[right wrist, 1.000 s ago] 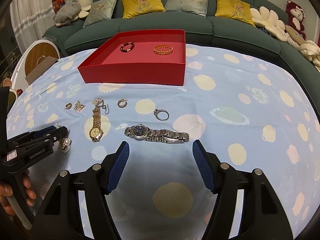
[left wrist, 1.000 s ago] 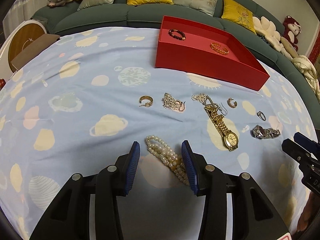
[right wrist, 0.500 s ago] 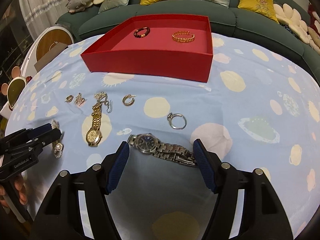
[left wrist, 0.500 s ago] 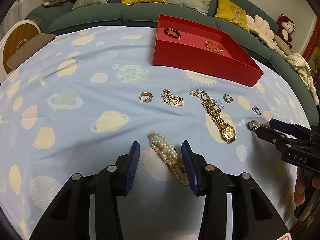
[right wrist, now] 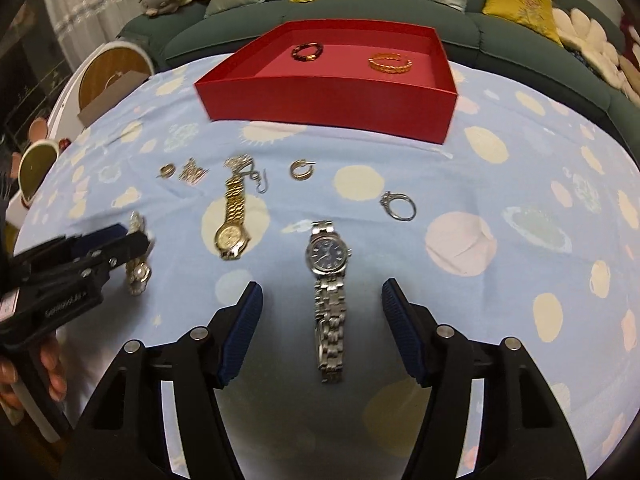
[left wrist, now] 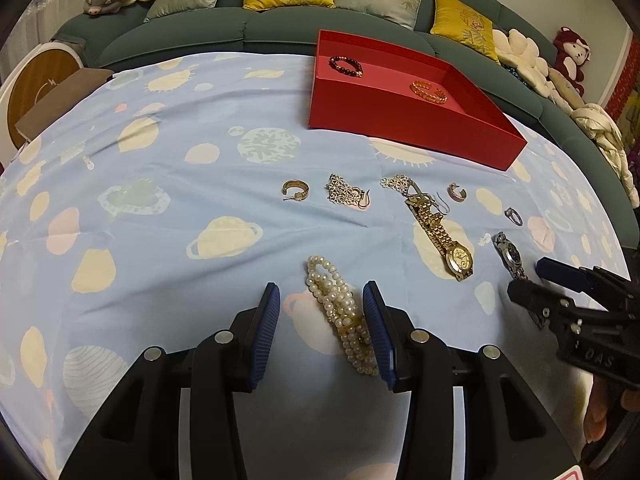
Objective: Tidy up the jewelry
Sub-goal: 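Grasp the silver watch with the right tool while the left tool grasps the pearl necklace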
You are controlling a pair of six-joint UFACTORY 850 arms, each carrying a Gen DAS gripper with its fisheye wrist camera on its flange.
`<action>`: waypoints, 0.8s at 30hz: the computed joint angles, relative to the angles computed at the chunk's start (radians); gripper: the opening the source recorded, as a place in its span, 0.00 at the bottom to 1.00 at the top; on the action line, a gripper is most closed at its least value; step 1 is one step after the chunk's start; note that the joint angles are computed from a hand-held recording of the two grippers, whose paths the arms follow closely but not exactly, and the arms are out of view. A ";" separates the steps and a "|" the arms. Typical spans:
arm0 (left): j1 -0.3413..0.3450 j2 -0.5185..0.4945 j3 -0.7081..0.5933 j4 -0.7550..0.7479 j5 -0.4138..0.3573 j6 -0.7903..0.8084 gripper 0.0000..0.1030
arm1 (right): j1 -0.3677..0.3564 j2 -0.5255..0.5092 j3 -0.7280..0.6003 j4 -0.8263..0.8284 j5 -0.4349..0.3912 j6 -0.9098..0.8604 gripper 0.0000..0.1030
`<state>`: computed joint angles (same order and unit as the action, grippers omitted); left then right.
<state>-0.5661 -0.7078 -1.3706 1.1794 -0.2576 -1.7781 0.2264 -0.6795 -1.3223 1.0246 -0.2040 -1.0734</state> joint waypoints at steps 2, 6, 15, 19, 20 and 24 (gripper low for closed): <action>0.004 0.006 0.010 0.017 0.016 -0.019 0.41 | -0.007 -0.011 -0.007 0.079 0.013 -0.051 0.53; 0.008 0.015 0.024 0.041 0.034 -0.038 0.41 | -0.002 -0.011 -0.003 0.185 0.023 -0.165 0.50; 0.021 0.036 0.062 0.210 0.088 -0.212 0.41 | 0.028 -0.017 -0.004 0.245 0.085 -0.239 0.31; 0.024 0.042 0.073 0.296 0.095 -0.297 0.35 | 0.027 -0.021 -0.011 0.188 0.090 -0.166 0.24; 0.022 0.042 0.075 0.305 0.091 -0.303 0.34 | 0.027 -0.020 -0.010 0.192 0.091 -0.170 0.24; 0.020 0.046 0.078 0.329 0.100 -0.333 0.32 | 0.025 -0.015 -0.002 0.218 0.093 -0.191 0.24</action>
